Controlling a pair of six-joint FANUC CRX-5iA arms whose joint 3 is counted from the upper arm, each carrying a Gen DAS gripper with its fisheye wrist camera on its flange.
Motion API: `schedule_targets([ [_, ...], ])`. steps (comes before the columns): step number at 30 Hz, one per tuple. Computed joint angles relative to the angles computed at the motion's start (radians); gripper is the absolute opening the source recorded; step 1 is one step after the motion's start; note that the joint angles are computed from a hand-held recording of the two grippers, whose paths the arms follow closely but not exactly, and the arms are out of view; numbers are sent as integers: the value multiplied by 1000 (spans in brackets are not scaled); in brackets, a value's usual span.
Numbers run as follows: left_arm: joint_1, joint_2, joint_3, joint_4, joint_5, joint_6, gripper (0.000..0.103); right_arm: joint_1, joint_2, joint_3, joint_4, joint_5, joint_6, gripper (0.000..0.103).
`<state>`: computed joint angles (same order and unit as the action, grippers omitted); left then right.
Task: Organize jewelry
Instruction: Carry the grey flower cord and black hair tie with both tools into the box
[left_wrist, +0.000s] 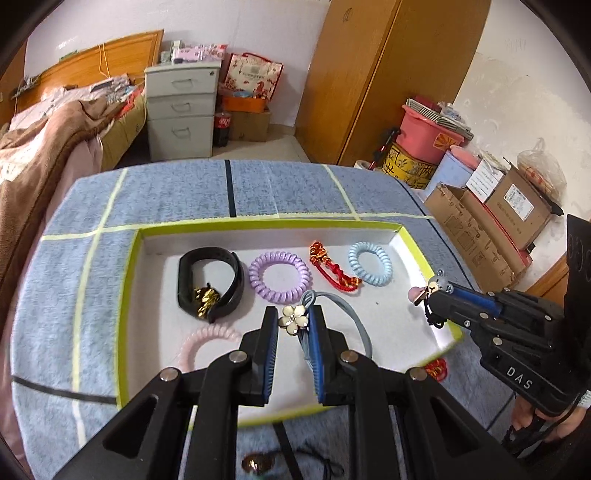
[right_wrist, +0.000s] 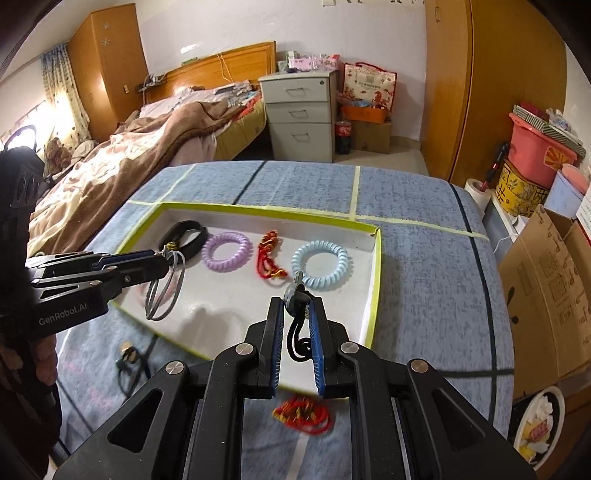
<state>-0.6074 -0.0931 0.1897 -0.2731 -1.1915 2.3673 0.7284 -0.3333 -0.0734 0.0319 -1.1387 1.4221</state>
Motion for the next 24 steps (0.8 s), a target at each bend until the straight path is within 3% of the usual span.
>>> schedule_targets([
  [24, 51, 66, 3, 63, -9, -52, 18, -34, 110, 41, -58, -49, 73, 15],
])
